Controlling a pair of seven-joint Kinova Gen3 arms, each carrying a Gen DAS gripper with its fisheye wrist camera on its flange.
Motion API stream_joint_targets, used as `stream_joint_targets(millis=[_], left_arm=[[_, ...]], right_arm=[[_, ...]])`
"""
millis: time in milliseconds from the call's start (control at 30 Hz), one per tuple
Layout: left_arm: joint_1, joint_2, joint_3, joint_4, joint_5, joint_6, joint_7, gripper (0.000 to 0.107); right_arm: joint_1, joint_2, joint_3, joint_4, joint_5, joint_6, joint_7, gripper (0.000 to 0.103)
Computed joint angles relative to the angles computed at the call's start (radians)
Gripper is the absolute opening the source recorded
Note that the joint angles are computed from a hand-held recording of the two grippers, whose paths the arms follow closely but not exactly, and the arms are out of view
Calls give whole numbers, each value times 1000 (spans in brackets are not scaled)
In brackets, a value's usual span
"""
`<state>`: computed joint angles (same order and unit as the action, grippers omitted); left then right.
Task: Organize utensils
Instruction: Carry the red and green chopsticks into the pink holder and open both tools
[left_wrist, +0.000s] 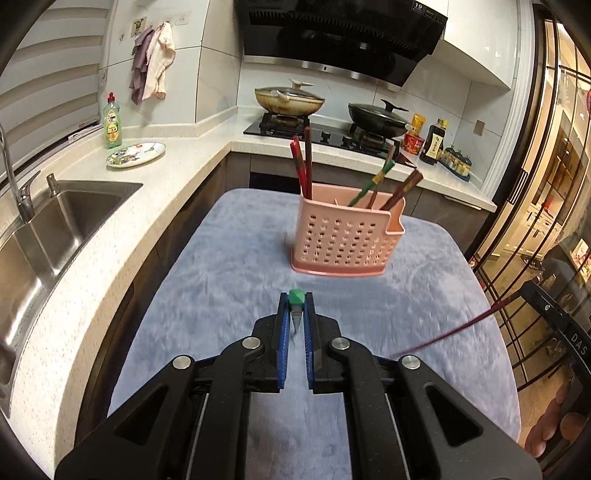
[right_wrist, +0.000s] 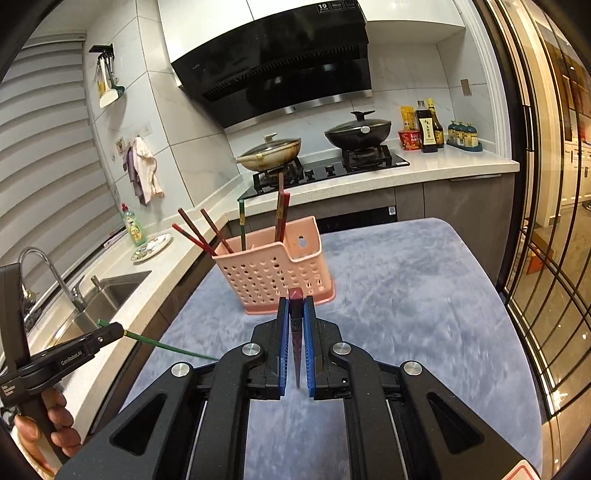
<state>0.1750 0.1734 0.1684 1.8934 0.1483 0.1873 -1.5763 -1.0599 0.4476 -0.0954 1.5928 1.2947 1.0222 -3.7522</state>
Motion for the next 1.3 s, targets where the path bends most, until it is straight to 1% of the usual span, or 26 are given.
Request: stream_joint_targets(millis=[133, 300, 467, 533, 600, 667, 767, 900, 967, 1033, 1200, 1300], left_arm=[[1, 20, -4, -55, -4, 11, 5, 7], [-36, 37, 28, -120, 27, 28, -30, 7], [-54, 55, 46, -219, 58, 41, -63, 7], [-36, 67, 30, -269, 52, 40, -52, 7], [1, 84, -5, -326, 28, 34, -18, 7], [9, 99, -10, -369, 17, 30, -4, 7], [48, 135, -49, -446, -19, 31, 42, 7], [91, 193, -90, -541, -67, 52, 99, 7], [104, 221, -102, -577, -88, 62, 120, 7], [115, 247, -110, -606, -106, 76, 136, 7], [103, 300, -91, -648, -117, 107, 144, 7], [103, 331, -89, -673, -123, 130, 145, 7]], right_arm=[[16, -3, 11, -20, 22, -15, 16, 7], [45, -15, 21, -43, 61, -53, 21, 7], [85, -25, 37, -94, 108, -88, 49, 7], [103, -22, 44, -126, 117, -100, 71, 7], [120, -13, 56, -174, 120, -107, 112, 7], [131, -1, 72, -216, 124, -113, 140, 7], [156, 27, 100, -292, 113, -136, 183, 7], [184, 66, 138, -374, 68, -179, 237, 7], [194, 92, 156, -420, 31, -196, 282, 7], [210, 127, 166, -478, -24, -208, 353, 7], [236, 201, 180, -571, -150, -233, 476, 7], [249, 236, 187, -602, -218, -253, 528, 7]])
